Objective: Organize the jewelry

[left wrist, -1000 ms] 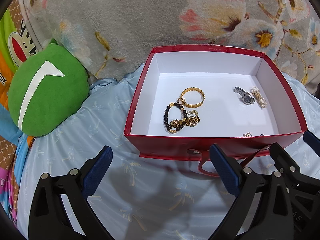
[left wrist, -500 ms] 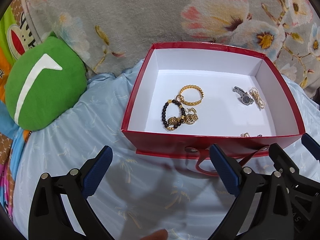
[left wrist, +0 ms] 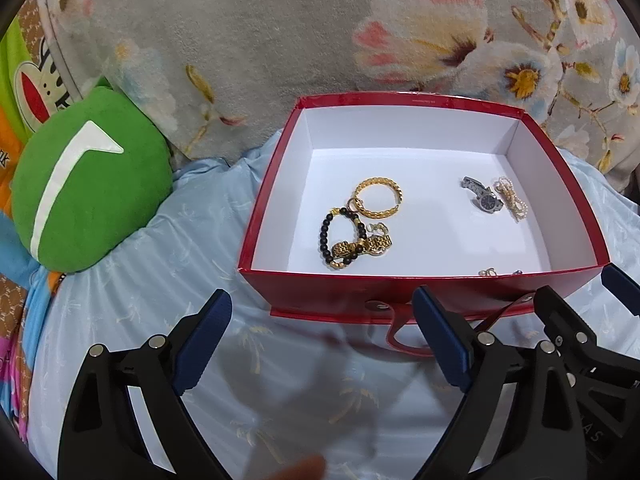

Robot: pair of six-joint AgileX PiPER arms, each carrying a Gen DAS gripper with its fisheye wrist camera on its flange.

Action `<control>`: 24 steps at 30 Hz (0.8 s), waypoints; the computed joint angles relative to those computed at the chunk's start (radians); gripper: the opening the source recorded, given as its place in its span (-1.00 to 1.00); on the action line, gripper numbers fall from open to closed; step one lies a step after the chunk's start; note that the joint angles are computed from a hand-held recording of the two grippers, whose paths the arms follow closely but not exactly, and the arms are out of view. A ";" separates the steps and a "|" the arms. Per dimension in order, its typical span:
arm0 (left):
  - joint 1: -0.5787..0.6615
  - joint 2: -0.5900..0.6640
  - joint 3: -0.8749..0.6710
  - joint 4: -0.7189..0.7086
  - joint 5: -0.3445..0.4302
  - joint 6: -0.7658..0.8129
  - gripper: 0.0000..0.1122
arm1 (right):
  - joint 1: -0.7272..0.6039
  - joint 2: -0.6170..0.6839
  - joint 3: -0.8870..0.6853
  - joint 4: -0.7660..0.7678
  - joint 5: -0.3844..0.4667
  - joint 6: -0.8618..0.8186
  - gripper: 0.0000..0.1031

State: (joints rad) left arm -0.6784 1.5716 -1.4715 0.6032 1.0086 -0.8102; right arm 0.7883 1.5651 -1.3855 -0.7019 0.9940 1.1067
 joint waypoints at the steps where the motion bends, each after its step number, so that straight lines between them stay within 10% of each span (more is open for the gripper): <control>1: -0.001 0.000 0.002 -0.004 -0.001 -0.002 0.59 | 0.000 0.000 0.000 0.000 0.000 -0.001 0.67; 24: -0.007 0.000 0.005 0.010 0.002 -0.010 0.55 | 0.005 0.003 0.000 -0.004 0.000 0.007 0.67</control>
State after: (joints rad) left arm -0.6858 1.5713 -1.4665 0.6130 1.0102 -0.8202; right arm 0.7933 1.5684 -1.3856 -0.7056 0.9936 1.1138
